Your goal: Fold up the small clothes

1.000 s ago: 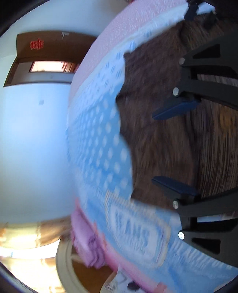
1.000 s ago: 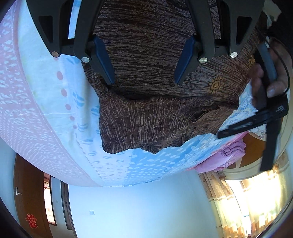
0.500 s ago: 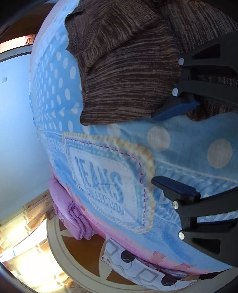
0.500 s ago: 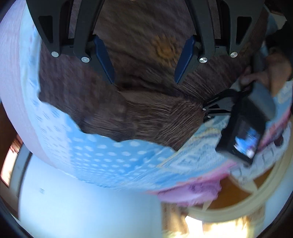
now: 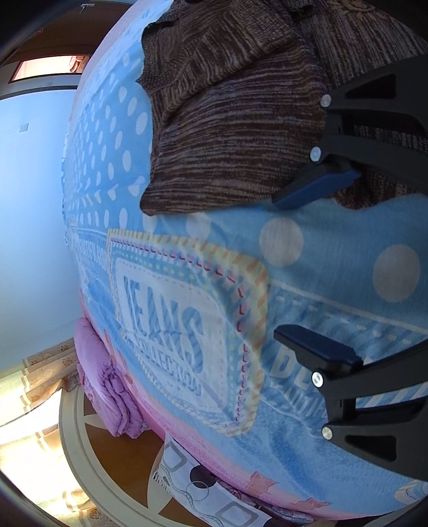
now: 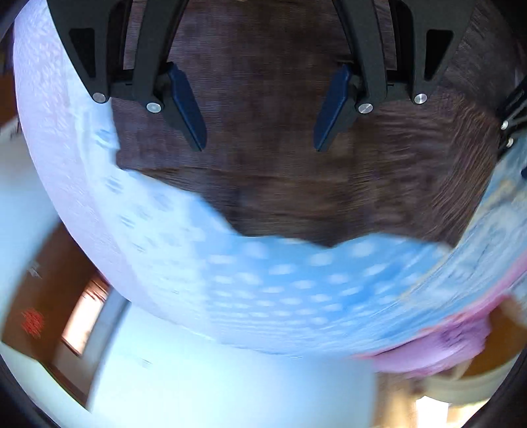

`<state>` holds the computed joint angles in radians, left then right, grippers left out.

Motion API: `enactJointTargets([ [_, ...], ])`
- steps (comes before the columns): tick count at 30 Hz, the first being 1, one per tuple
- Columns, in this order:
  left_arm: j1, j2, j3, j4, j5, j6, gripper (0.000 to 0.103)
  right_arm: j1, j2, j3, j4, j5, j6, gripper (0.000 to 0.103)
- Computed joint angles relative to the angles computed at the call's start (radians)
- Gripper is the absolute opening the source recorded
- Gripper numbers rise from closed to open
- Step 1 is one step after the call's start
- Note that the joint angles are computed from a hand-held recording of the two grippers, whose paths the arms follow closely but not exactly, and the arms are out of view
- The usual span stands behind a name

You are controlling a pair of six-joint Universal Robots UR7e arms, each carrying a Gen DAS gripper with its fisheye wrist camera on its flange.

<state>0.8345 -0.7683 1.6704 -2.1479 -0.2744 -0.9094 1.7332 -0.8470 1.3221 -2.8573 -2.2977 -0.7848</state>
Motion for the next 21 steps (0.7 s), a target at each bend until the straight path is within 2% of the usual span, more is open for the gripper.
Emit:
enactJointTargets([
  [2, 0.0, -0.001, 0.001, -0.002, 0.0, -0.004, 0.077, -0.009, -0.061, 0.033, 0.111, 0.104, 0.067, 0.068],
  [5, -0.002, -0.002, -0.006, 0.06, 0.012, -0.056, 0.08, 0.008, -0.113, 0.122, 0.185, 0.206, 0.037, 0.068],
  [7, -0.003, -0.005, -0.025, 0.173, 0.023, -0.15, 0.085, 0.017, -0.12, 0.151, 0.242, 0.25, 0.037, 0.068],
  [9, -0.001, -0.011, -0.032, 0.236, 0.023, -0.212, 0.088, 0.033, -0.106, 0.187, 0.226, 0.241, -0.005, 0.068],
  [11, 0.0, -0.015, -0.021, 0.193, 0.015, -0.186, 0.088, 0.043, -0.074, 0.196, 0.181, 0.191, -0.041, 0.056],
  [12, 0.001, -0.016, -0.02, 0.188, 0.015, -0.182, 0.088, 0.042, -0.054, 0.188, 0.17, 0.155, -0.052, 0.048],
  [14, 0.001, -0.016, -0.019, 0.185, 0.016, -0.18, 0.088, 0.035, -0.043, 0.181, 0.133, 0.142, -0.063, 0.037],
  [15, 0.001, -0.017, -0.016, 0.174, 0.015, -0.173, 0.088, 0.032, -0.045, 0.175, 0.132, 0.144, -0.06, 0.023],
  [16, 0.002, -0.018, -0.012, 0.158, 0.013, -0.163, 0.088, 0.027, -0.053, 0.169, 0.141, 0.151, -0.046, 0.014],
  [18, 0.003, -0.019, -0.008, 0.137, 0.009, -0.149, 0.088, 0.015, -0.056, 0.124, 0.163, 0.171, -0.001, 0.014],
  [21, 0.004, -0.018, -0.009, 0.132, 0.009, -0.144, 0.088, 0.006, -0.028, 0.045, 0.13, 0.13, 0.028, 0.014],
])
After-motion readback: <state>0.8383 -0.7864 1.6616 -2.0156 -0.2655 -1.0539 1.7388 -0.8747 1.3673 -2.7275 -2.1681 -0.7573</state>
